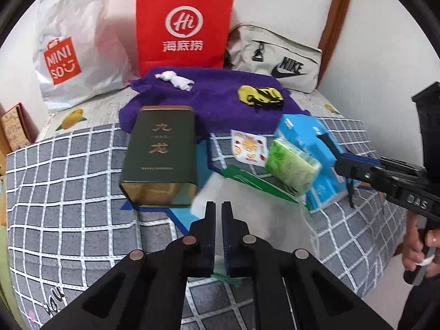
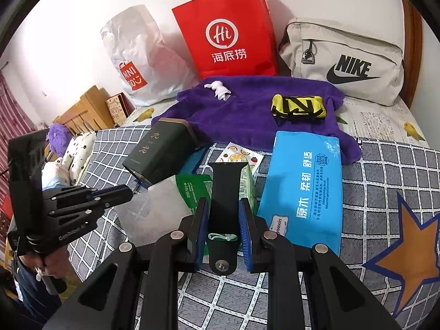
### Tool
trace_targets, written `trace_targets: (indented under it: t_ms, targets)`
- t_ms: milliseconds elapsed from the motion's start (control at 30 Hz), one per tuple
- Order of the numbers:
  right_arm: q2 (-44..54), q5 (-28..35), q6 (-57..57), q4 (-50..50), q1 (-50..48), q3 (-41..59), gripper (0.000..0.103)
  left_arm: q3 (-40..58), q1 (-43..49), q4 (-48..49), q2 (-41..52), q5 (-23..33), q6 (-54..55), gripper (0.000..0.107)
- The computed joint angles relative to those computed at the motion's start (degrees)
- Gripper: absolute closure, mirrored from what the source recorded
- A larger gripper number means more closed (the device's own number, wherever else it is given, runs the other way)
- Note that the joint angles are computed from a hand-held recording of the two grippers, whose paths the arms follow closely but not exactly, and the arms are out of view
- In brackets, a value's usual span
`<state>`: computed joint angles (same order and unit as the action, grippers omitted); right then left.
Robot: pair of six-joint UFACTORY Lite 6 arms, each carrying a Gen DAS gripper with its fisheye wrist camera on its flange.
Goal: Organize soft objects
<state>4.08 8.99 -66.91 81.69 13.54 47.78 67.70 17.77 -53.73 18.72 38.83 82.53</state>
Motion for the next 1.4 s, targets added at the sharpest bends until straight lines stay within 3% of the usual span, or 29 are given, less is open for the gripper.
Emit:
trace_targets:
  t_ms: [67,100,167,233,300,500,567,767,933,1067,1400]
  targets:
    - [0.0,-0.1,-0.4,0.4,0.1,-0.1,0.081,-0.5,0.8,-1.5,-0.1,2.5,1.4,0.101]
    - [0.1,0.0,-0.2,0.1,0.0,0.0,0.081,-0.7,0.8,-1.7,-0.2,3.7,1.9,0.096]
    - [0.3,0.0,0.0,0.0,0.0,-0.2,0.081,-2.0,-0.2,-1.7,-0.8,2.7,1.6,0.080]
    - [0.4,-0.1,-0.1,0.3,0.0,-0.4,0.081,-4.2,-1.1,-4.0,-1.7,1.2,3.6,0.054]
    - [0.4,0.1,-2.2,2.5,-0.1,-0.9,0.081,-6.2,-2.2,-6.4,-2.0,-0.9,5.4,0.038]
    - [-0.5,-0.1,-6.2,6.7,-0.1,-2.7,0.081,-10.4,-6.7,-3.4,-2.1,-12.4,2.9,0.035]
    - [-0.4,0.1,-8.2,8.8,-0.4,-3.0,0.081,-10.0,-6.4,-3.7,-0.6,-12.0,2.8,0.035]
    - [0.1,0.4,-10.3,10.8,-1.0,-3.4,0.081,-3.7,-1.2,-1.9,6.3,-1.6,-3.8,0.035]
    - [1.1,0.8,-12.6,12.8,-1.4,-3.1,0.081,-9.6,-0.9,-10.1,2.7,-3.7,9.7,0.035]
    - [1.7,1.0,-14.3,14.7,-1.2,-3.0,0.081,-10.5,-1.5,-9.9,1.4,-5.0,9.4,0.036]
    - [1.4,1.1,-15.5,15.9,-1.0,-3.5,0.081,-10.3,0.1,-5.5,-2.9,-1.9,8.1,0.084]
